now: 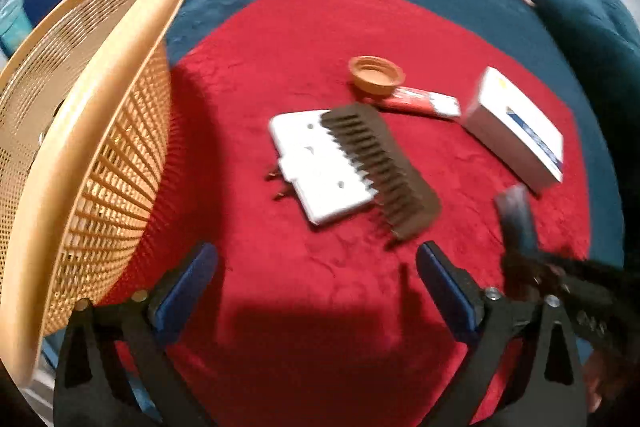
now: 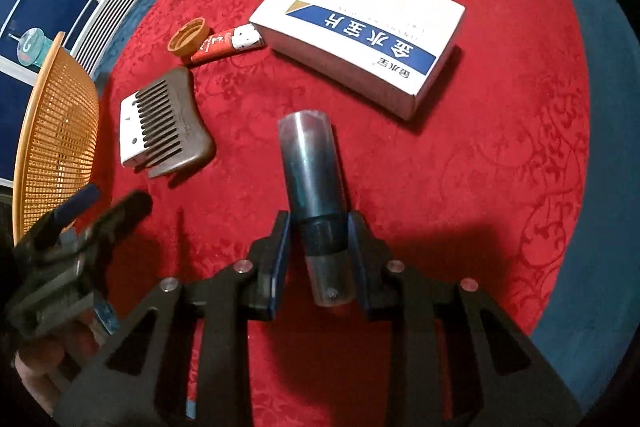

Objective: Organize rigid objects
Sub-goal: 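Grasp the dark blue spray bottle with the right tool while the left tool reaches the white charger plug, then close the left tool on the white charger plug and lift it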

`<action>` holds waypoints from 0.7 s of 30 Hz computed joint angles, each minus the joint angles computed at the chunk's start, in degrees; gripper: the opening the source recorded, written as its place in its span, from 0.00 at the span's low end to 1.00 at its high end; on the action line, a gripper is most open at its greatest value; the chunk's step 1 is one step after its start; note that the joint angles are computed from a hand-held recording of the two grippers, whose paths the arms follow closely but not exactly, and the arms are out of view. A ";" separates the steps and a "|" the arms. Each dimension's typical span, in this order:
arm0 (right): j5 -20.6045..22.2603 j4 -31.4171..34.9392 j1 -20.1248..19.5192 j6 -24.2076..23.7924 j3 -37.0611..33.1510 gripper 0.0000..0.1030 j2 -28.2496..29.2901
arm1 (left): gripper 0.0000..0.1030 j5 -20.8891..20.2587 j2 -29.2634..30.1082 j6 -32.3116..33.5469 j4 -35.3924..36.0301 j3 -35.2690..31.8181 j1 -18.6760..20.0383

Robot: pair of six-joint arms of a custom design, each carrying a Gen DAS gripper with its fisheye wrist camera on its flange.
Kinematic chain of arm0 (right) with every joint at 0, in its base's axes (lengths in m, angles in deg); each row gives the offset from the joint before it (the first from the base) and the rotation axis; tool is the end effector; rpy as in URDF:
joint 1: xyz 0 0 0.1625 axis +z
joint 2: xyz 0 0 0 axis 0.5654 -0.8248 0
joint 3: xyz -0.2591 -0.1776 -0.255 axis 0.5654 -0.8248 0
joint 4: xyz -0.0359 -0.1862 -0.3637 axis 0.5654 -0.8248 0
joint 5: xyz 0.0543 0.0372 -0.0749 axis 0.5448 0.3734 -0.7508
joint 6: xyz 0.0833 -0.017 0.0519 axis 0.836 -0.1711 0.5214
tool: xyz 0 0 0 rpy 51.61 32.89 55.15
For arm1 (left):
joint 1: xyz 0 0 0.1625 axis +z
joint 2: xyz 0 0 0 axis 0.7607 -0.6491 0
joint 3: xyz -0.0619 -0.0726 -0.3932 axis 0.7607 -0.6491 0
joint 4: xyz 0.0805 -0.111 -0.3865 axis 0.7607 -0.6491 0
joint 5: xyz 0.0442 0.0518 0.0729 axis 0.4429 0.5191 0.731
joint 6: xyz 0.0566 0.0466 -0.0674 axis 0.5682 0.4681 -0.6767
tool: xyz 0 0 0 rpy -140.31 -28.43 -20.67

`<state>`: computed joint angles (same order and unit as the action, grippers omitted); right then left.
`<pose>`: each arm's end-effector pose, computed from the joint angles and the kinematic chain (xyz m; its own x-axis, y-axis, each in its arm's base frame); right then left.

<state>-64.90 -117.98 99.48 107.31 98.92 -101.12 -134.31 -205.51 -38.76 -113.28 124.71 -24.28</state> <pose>0.3541 -0.2409 0.0554 -0.8807 -0.0774 0.4672 -0.1570 0.9785 -0.1337 -0.0729 -0.2500 0.3265 -0.7324 -0.0804 -0.6761 0.2033 0.9219 -0.3299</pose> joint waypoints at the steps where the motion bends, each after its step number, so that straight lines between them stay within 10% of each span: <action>1: -0.07 0.16 -0.05 -0.12 0.14 0.30 -0.30 | 0.88 0.56 1.32 -0.46 0.45 -0.26 0.94; 21: 0.33 -2.82 -0.54 -0.73 -0.34 0.30 1.79 | 0.77 5.43 10.94 11.42 -20.52 0.56 12.63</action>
